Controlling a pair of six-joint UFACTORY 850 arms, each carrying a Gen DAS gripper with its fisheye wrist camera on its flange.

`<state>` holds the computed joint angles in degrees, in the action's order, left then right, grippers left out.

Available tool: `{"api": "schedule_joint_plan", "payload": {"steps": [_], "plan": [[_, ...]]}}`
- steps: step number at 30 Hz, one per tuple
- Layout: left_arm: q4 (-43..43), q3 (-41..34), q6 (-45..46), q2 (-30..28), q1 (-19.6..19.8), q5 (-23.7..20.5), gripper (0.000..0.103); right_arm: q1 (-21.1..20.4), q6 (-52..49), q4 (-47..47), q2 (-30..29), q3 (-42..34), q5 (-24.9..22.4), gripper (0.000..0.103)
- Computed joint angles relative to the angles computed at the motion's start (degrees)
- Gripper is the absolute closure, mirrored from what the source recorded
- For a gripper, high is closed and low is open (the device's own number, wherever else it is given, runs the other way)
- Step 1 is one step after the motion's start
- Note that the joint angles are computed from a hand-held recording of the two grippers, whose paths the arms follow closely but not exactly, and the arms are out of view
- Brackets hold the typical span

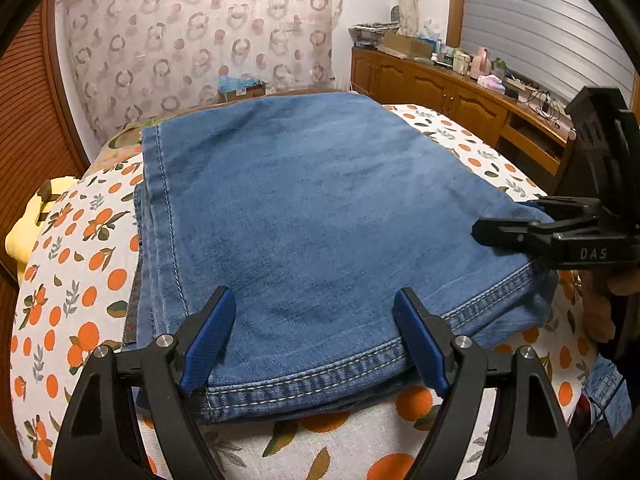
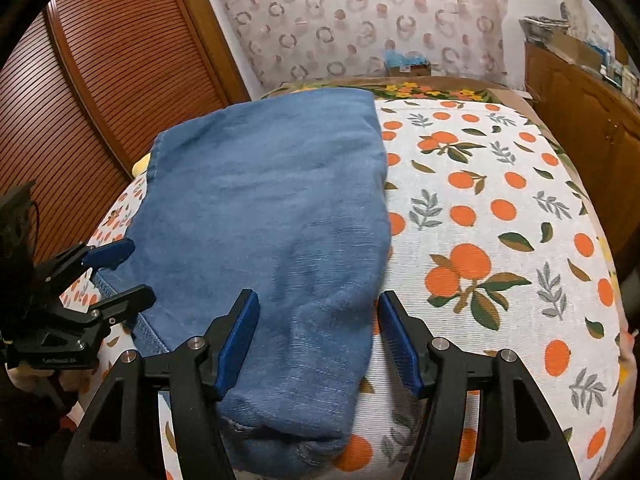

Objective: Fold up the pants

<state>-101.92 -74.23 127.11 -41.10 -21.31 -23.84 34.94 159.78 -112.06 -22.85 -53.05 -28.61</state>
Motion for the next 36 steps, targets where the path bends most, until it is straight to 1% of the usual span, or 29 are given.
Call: {"api": "schedule_joint_plan", "payload": {"steps": [2,3,5,6,8,10,12,15,19,22,25,30,36], "plan": [[0.31,-0.12,-0.50,-0.09,0.02,-0.11,0.021,0.10,0.23,-0.53,-0.23,-0.29,0.22,0.039],[0.44,-0.22,-0.60,-0.18,0.07,-0.16,0.021,0.11,0.33,-0.84,-0.34,-0.46,0.41,0.043],[0.61,-0.26,-0.76,-0.21,0.11,-0.24,0.021,0.34,0.06,-0.71,-0.55,-0.86,0.64,0.047],[0.73,-0.25,-0.94,-0.20,0.12,-0.31,0.021,0.41,0.04,-0.59,-0.60,-1.01,0.66,0.051],[0.88,-0.30,-1.12,-0.29,0.14,-0.45,0.021,0.46,1.21,-1.62,-0.56,-1.01,0.70,0.062],[1.31,-0.45,-1.59,-0.44,0.20,-0.51,0.021,0.83,0.69,-0.88,-0.38,-1.08,-0.24,0.079],[1.97,-0.66,-2.30,-0.59,0.15,-0.36,0.021,1.38,0.70,-0.76,0.12,-0.92,-1.59,0.086],[2.78,-0.81,-3.05,-0.71,0.24,-0.32,0.020,2.61,-0.13,-0.01,0.97,-0.95,-4.46,0.088],[4.00,-1.08,-4.53,-0.79,0.58,-1.07,0.020,4.52,-3.96,2.06,1.22,-2.49,-8.27,0.091],[4.12,-0.64,-4.53,-0.35,1.11,-1.62,0.020,5.29,-5.45,1.40,1.09,-3.78,-9.54,0.093],[4.80,0.32,-5.45,0.86,2.56,-3.36,0.020,5.82,-7.85,1.58,0.63,-5.70,-9.70,0.094],[2.04,2.13,-3.37,3.07,5.59,-5.62,0.020,6.21,-11.32,1.22,-0.48,-9.02,-9.09,0.094],[-0.90,3.08,-0.76,4.47,9.83,-6.58,0.020,5.74,-15.37,-0.35,-4.95,-16.21,-5.68,0.095]]}}
